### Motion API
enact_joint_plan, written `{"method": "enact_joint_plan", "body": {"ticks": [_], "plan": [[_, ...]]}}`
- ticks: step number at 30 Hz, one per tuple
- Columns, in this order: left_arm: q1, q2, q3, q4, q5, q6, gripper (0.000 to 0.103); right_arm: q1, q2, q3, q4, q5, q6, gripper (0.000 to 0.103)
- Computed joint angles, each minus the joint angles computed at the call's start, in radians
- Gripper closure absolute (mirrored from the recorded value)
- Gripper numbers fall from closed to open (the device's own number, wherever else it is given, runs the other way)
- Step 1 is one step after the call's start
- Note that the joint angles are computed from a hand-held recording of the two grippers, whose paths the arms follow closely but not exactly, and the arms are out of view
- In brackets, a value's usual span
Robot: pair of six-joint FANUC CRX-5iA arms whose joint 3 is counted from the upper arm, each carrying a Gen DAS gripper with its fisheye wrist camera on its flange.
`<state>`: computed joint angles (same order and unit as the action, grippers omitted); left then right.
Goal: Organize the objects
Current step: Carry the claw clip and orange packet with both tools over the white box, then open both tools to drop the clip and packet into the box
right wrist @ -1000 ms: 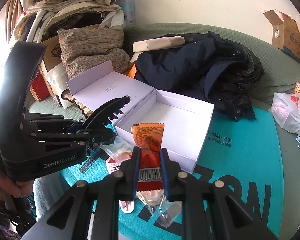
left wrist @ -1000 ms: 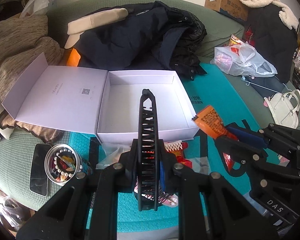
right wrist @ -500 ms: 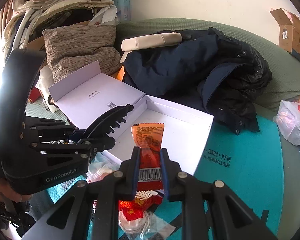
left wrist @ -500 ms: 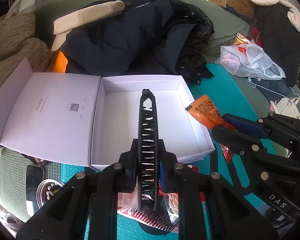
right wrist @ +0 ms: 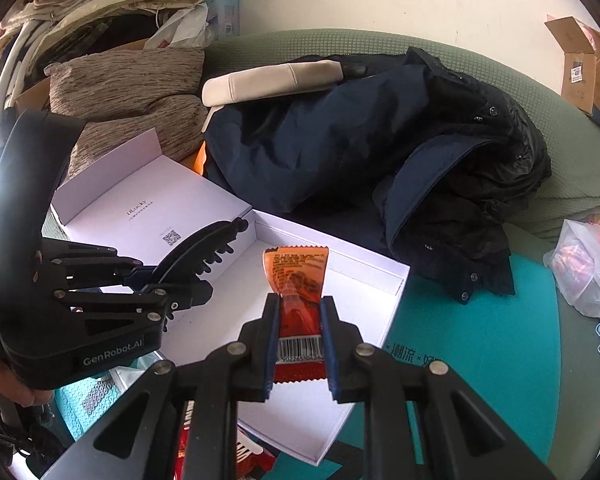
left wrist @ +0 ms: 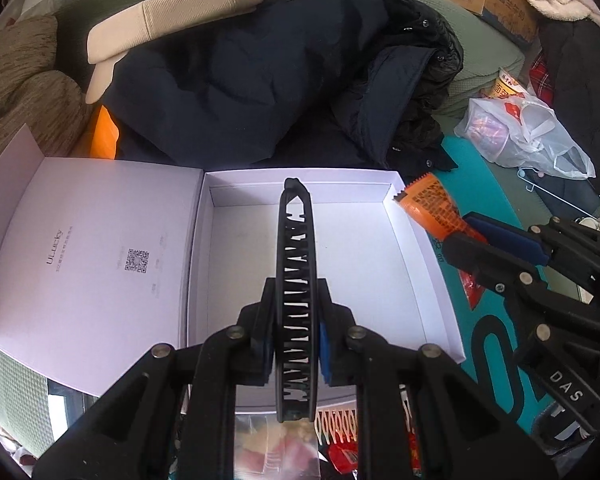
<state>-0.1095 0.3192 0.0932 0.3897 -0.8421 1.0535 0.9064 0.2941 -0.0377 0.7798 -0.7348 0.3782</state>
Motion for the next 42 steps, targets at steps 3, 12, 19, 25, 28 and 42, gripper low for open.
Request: {"method": "enact_joint_plan", "body": {"ticks": [3, 12, 19, 25, 28, 42], "plan": [[-0.004, 0.038, 0.043, -0.034, -0.003, 0.037, 0.087, -0.016, 0.031, 0.033, -0.018, -0.006, 0.030, 0.084], [-0.019, 0.136, 0.153, -0.125, -0.031, 0.132, 0.087, -0.063, 0.125, 0.126, -0.081, -0.010, 0.139, 0.084], [-0.037, 0.193, 0.218, -0.182, -0.055, 0.180, 0.087, -0.087, 0.190, 0.189, -0.118, -0.031, 0.210, 0.084], [-0.052, 0.203, 0.250, -0.240, -0.065, 0.240, 0.084, -0.093, 0.204, 0.202, -0.134, -0.036, 0.214, 0.078], [-0.058, 0.200, 0.257, -0.260, -0.066, 0.255, 0.068, -0.093, 0.204, 0.197, -0.120, -0.044, 0.198, 0.060], [-0.053, 0.083, 0.178, -0.237, -0.025, 0.225, 0.062, -0.066, 0.137, 0.169, -0.072, -0.104, 0.153, 0.057]]}}
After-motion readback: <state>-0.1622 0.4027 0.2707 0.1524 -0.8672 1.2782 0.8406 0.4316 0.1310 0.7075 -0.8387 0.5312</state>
